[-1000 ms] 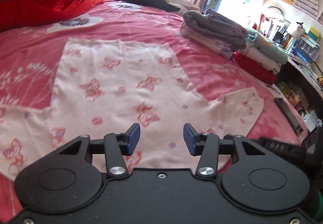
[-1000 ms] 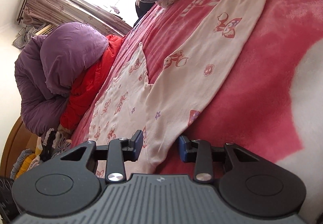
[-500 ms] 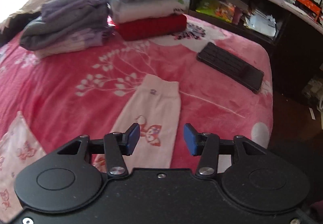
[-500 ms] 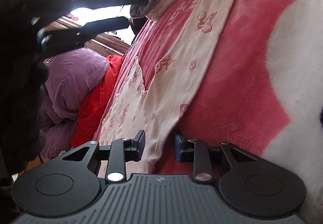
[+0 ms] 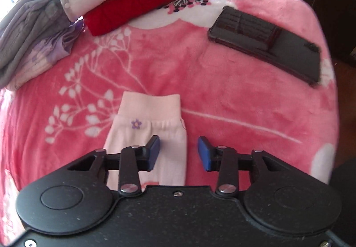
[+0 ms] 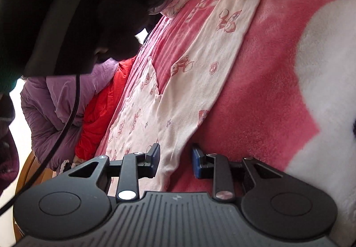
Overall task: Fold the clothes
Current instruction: 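Grasp the sleeve cuff with the left gripper and lift it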
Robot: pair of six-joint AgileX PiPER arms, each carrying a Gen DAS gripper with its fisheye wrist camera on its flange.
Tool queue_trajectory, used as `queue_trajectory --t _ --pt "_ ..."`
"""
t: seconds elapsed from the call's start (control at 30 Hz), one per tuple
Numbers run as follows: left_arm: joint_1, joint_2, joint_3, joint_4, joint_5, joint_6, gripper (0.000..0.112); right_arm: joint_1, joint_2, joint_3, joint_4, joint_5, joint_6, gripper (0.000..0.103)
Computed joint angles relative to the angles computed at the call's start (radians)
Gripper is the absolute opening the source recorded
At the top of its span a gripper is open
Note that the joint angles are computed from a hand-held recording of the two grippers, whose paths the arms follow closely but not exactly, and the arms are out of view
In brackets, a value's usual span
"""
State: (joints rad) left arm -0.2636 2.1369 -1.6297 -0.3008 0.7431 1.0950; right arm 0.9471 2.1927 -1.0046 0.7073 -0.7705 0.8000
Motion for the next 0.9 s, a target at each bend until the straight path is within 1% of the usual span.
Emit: queue_trajectory --t 0.03,0.07,0.1,0.17,0.2,0.33,0.43,0.5,0.57,0.63,0.67,0.77,0.9 --pt "-0.004 0.003 -0.002 0.008 -0.008 -0.016 0.032 0.002 -0.002 -0.004 0.009 0.006 -0.014 0.031" --pt "-0.004 0.001 0.0 0.004 -0.017 -0.021 0.021 0.004 -0.004 -0.008 0.019 0.014 -0.032 0.031" --pt "-0.002 -0.006 0.009 -0.002 -0.033 -0.017 0.008 0.005 -0.007 -0.015 0.032 0.025 -0.058 0.031" --pt "0.02 -0.024 0.02 -0.049 -0.041 0.008 0.005 0.01 -0.011 -0.03 0.062 0.046 -0.112 0.031" --pt "0.044 -0.034 0.019 -0.095 -0.028 0.028 0.004 0.014 -0.01 -0.038 0.076 0.053 -0.134 0.031" --pt "0.164 -0.075 0.001 -0.275 0.063 0.087 0.003 0.025 -0.015 -0.07 0.153 0.09 -0.257 0.031" --pt "0.285 -0.103 -0.029 -0.404 0.154 0.114 0.003 0.039 -0.013 -0.124 0.27 0.129 -0.431 0.033" --pt "0.371 -0.116 -0.059 -0.479 0.217 0.124 0.003 0.05 -0.011 -0.157 0.356 0.146 -0.561 0.036" --pt "0.457 -0.128 -0.083 -0.547 0.268 0.129 0.003 0.064 -0.007 -0.196 0.445 0.156 -0.704 0.046" --pt "0.545 -0.128 -0.117 -0.611 0.323 0.132 0.003 0.078 -0.006 -0.22 0.526 0.155 -0.839 0.05" --pt "0.592 -0.124 -0.135 -0.644 0.349 0.131 0.003 0.085 -0.008 -0.23 0.574 0.154 -0.916 0.051" --pt "0.718 -0.105 -0.176 -0.716 0.416 0.126 0.003 0.098 -0.009 -0.26 0.69 0.144 -1.091 0.051" --pt "0.852 -0.066 -0.214 -0.756 0.475 0.108 0.003 0.118 0.018 -0.33 0.839 0.121 -1.322 0.05"
